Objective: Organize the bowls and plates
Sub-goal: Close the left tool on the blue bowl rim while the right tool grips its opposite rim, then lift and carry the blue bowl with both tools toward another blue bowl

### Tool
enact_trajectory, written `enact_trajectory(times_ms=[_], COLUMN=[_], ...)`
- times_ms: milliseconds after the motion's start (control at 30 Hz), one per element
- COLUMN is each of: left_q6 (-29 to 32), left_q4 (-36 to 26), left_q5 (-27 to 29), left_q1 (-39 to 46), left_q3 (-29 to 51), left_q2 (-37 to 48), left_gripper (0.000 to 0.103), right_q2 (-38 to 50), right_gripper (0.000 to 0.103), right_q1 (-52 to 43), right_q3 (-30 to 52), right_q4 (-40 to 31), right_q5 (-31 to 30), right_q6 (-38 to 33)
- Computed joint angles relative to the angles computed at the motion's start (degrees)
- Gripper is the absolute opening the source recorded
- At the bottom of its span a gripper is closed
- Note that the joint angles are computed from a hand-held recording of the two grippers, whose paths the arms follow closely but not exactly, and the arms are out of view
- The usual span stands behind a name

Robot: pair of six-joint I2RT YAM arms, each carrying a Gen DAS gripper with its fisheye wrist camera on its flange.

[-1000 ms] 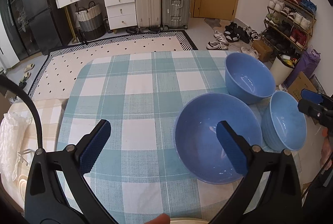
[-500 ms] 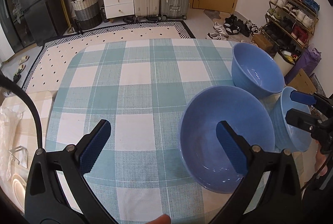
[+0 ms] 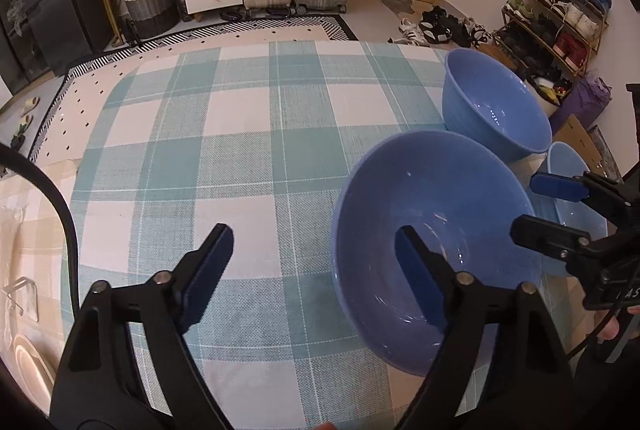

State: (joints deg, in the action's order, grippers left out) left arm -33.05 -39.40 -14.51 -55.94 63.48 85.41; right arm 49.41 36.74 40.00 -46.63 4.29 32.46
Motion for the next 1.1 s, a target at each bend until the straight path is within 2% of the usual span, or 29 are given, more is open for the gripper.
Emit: enact_trajectory(times_ms=[200, 233, 267, 400, 467, 500, 600, 667, 733, 867, 1100], left_q6=[0.20, 0.18, 0.14, 0.09, 0.27, 0.30, 0.38, 0.36, 0.16, -0.13, -0.62], left_q4=[1.45, 1.67, 1.91, 3.14, 3.60, 3.78, 4.39, 4.70, 5.23, 5.34, 4.08], left_q5=[1.48, 1.64, 1.82, 3.03, 3.76, 3.89, 4.69, 4.78, 5.20, 5.09, 3.88], left_q1=[-0.02, 0.00, 0.01, 0.43, 0.56, 0.54, 0.59, 0.51, 0.45, 0.31, -0.25], left_q3=[-0.46, -0.53, -0.64, -1.33, -1.55, -1.68, -1.96, -2.03, -2.23, -2.22, -1.83], left_q2=[1.90, 2.20, 2.47, 3.30, 3.89, 4.12, 4.82, 5.15, 5.17, 5.22, 3.08], left_gripper=[0.064, 0.062, 0.057, 0.030, 0.024, 0.019, 0.016, 0.011, 0.008, 0.007, 0.007], right_q2=[1.54, 1.60, 1.59, 2.06, 2.70, 3.21, 3.75, 4.18, 4.84, 4.75, 3.63], right_gripper=[0.067, 0.060, 0.054, 0.052, 0.040, 0.038, 0.034, 0.026, 0.022, 0.018, 0.018], right_q1=[-0.70, -0.85, -1.32, -0.87, -0.73, -0.37, 0.68, 0.59, 1.21, 1.35, 2.26], right_q3=[-1.94, -2.10, -2.31, -2.57, -2.37, -2.23, -1.95, -1.99, -1.82, -2.08, -0.52], right_q4=[2.37, 2.45, 2.39, 2.70, 2.75, 2.66, 2.29, 2.43, 2.21, 2.48, 1.38], right_q5=[-0.83, -1.07, -1.64, -0.88, -1.08, -0.51, 1.00, 1.00, 2.20, 2.85, 4.33], right_q6=[0.36, 0.37, 0.29, 0.47, 0.27, 0.29, 0.45, 0.47, 0.61, 0.89, 1.65])
